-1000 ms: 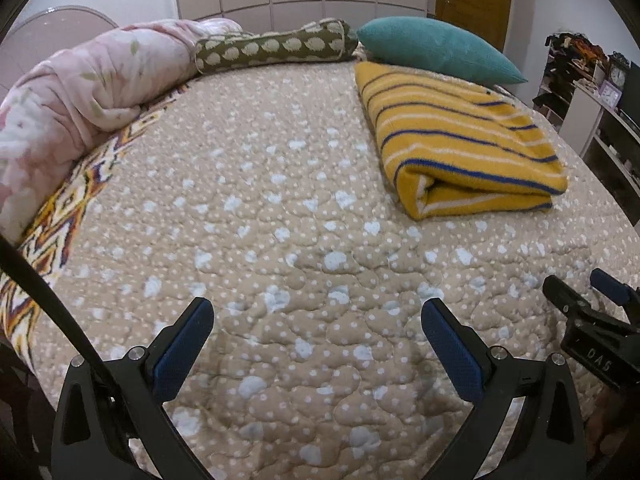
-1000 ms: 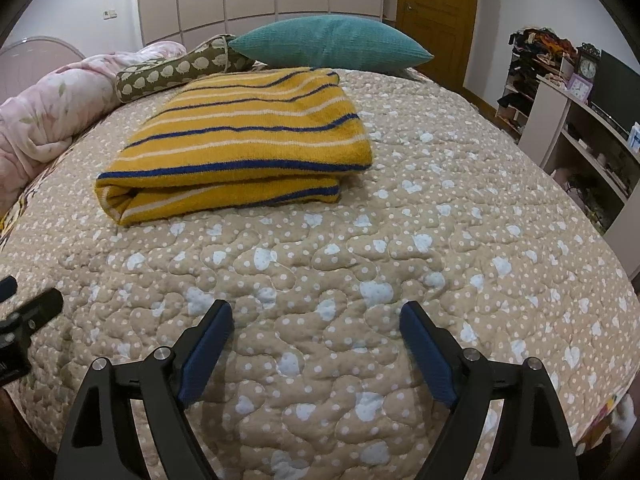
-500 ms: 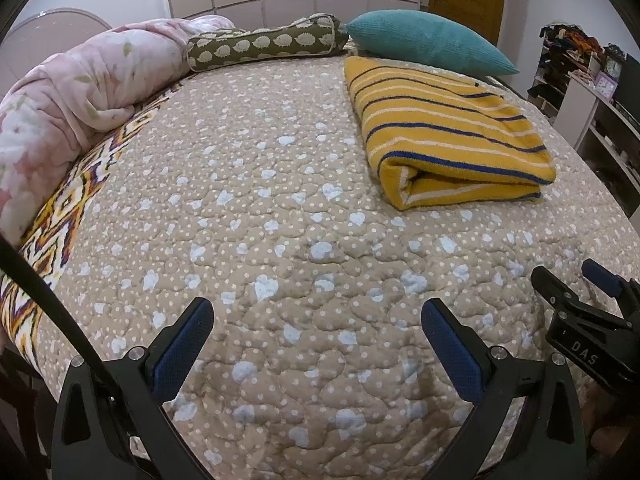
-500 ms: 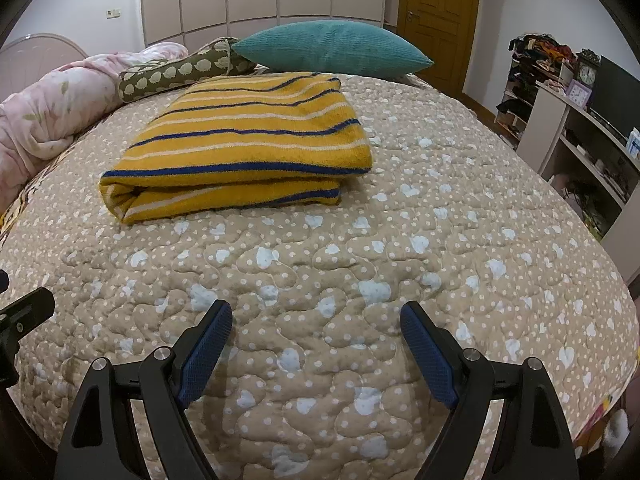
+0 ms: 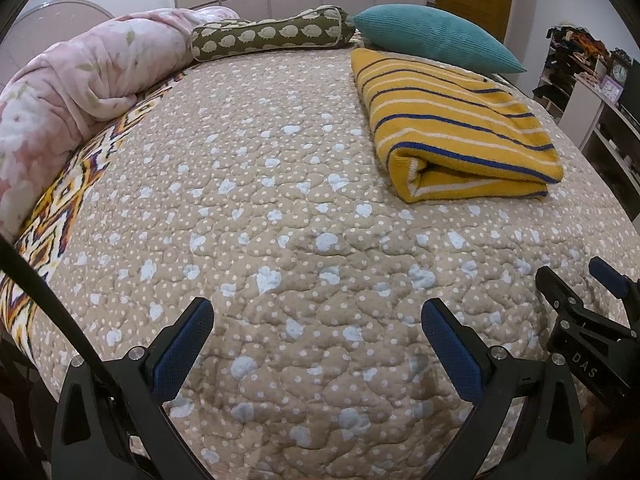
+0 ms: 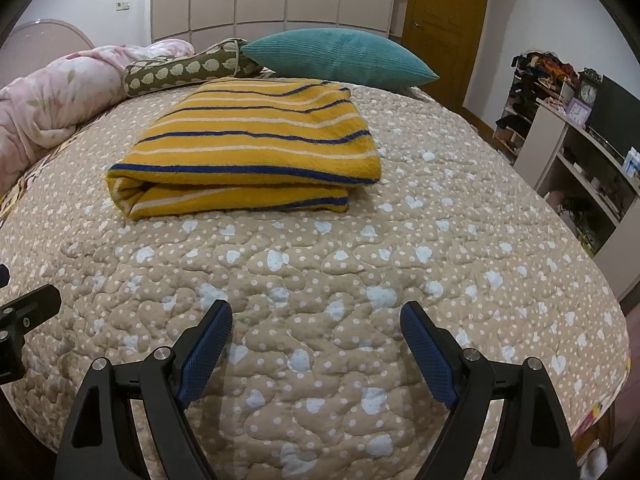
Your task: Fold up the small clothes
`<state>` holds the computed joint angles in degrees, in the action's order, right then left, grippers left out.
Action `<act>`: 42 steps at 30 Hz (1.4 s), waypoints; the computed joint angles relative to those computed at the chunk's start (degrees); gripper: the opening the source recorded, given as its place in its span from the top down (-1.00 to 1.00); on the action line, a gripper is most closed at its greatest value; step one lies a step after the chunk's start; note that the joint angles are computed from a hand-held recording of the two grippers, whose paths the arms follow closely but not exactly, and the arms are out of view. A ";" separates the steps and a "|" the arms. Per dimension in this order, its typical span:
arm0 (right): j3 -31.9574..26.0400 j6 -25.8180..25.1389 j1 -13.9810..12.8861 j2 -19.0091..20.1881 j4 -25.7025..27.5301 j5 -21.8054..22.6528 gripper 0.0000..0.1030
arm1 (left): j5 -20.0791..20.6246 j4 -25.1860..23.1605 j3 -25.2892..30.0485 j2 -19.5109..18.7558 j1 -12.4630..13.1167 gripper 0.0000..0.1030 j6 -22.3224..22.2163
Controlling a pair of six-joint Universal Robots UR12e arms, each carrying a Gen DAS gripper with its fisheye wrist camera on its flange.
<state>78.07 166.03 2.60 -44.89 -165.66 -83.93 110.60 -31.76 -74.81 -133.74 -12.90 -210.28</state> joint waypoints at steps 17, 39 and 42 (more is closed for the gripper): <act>0.32 0.16 0.02 -0.08 -1.11 -0.56 -0.74 | -0.97 -1.18 0.33 -0.33 0.17 -1.00 0.31; -0.52 0.11 0.35 0.51 -0.71 -1.34 -0.74 | -3.47 -3.36 1.21 -1.02 0.62 -1.00 -0.22; -0.50 0.20 0.38 0.49 -0.66 -1.38 -0.74 | -3.60 -3.54 1.33 -1.19 0.66 -1.00 -0.38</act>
<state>77.58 166.23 2.98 -44.40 -166.32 -85.30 107.01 -35.29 -73.49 -134.93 -12.25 -210.66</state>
